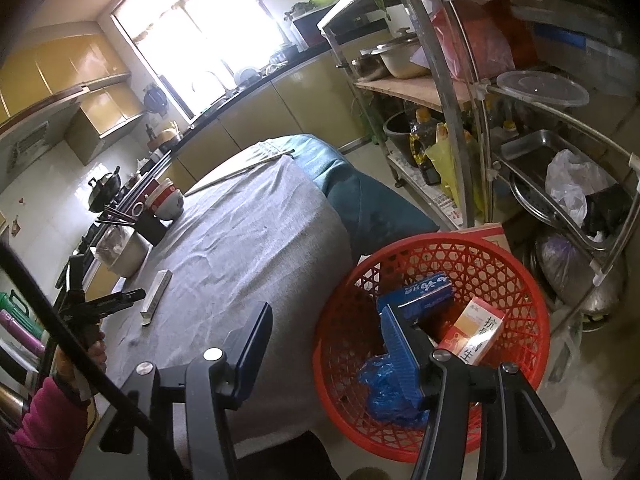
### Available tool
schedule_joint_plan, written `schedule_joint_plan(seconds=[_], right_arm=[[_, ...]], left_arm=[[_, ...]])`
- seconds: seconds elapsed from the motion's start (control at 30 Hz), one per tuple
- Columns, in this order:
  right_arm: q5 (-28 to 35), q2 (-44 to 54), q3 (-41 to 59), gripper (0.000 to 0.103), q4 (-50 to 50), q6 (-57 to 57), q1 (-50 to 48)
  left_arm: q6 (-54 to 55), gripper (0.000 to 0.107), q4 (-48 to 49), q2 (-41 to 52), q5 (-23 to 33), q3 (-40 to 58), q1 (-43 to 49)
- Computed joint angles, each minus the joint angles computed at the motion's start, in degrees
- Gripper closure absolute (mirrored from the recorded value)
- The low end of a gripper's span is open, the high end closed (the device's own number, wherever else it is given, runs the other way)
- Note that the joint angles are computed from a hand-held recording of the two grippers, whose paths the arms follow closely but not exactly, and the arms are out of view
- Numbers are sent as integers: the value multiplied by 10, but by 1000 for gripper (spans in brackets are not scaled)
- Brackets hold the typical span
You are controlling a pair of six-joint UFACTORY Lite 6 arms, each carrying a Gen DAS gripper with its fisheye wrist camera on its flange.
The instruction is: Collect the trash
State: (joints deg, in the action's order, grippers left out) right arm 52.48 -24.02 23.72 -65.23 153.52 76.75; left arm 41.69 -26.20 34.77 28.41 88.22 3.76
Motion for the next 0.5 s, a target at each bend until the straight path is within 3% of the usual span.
schedule_joint_plan(seconds=[0.2,0.23,0.27,0.5], right_arm=[[-19,10,1,42,-10,-5,-18],[-21,8,-2,42,-11,-4,-22],[-23,5,-5,42,-11,-3,-24],[-30,1,-10,42,-15,-2,-32]], left_arm=[[-25,39,20,43,-16,28,-6],[-16,43,9,46,-19,28,-4],[-17,58,10,53,-18,33,-3],[-11,59,0,52,-33,33,-8]])
